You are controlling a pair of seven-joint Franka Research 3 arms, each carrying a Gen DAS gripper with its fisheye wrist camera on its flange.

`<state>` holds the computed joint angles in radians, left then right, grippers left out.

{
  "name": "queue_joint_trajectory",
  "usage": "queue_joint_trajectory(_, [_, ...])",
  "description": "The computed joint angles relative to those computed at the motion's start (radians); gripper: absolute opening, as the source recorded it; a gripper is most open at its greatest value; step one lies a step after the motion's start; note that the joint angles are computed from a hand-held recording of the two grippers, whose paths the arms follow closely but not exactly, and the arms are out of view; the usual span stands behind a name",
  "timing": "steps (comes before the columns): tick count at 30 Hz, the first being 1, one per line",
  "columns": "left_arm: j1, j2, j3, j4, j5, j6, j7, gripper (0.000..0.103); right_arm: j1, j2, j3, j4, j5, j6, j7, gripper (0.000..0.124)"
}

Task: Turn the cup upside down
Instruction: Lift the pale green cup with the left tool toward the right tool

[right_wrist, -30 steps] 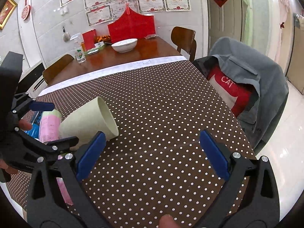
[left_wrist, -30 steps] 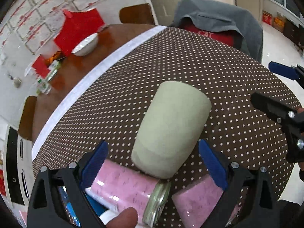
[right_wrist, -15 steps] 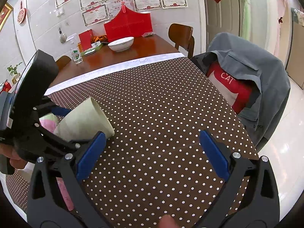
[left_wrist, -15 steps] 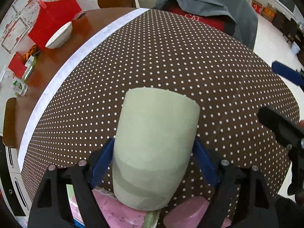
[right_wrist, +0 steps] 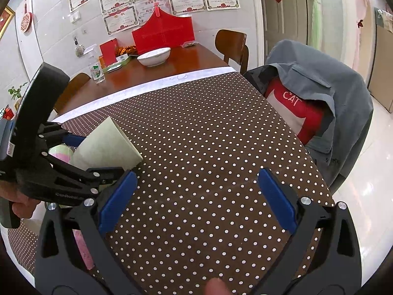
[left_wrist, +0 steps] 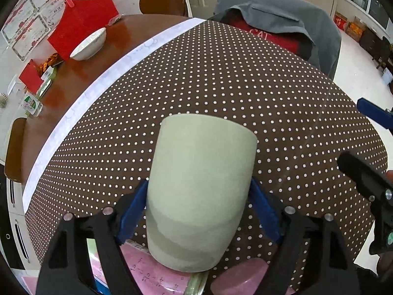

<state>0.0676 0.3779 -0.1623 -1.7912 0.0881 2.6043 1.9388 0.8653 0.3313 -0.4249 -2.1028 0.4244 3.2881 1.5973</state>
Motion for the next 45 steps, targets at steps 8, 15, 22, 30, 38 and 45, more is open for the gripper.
queue_joint_trajectory(8, [0.012, -0.056, -0.009, -0.043, -0.033, 0.028, 0.001, 0.079, 0.068, -0.014, -0.061, -0.019, 0.027, 0.009, -0.014, 0.097])
queue_joint_trajectory(15, [0.031, -0.213, -0.011, -0.193, -0.126, 0.096, 0.057, 0.079, 0.163, -0.056, -0.127, -0.062, 0.103, 0.049, -0.080, 0.097])
queue_joint_trajectory(22, [-0.002, -0.453, 0.057, -0.442, -0.285, 0.202, 0.133, 0.079, 0.250, -0.130, -0.148, -0.123, 0.205, 0.123, -0.209, 0.097])
queue_joint_trajectory(30, [-0.085, -0.694, 0.143, -0.731, -0.249, 0.263, 0.072, 0.079, 0.218, -0.221, -0.020, -0.226, 0.242, 0.223, -0.288, 0.097])
queue_joint_trajectory(38, [-0.158, -0.790, 0.229, -0.889, -0.200, 0.300, 0.027, 0.079, 0.138, -0.273, 0.111, -0.323, 0.210, 0.288, -0.264, 0.097])
queue_joint_trajectory(45, [-0.148, -0.742, 0.219, -0.943, -0.146, 0.342, -0.044, 0.079, 0.061, -0.284, 0.204, -0.371, 0.207, 0.317, -0.256, 0.097])
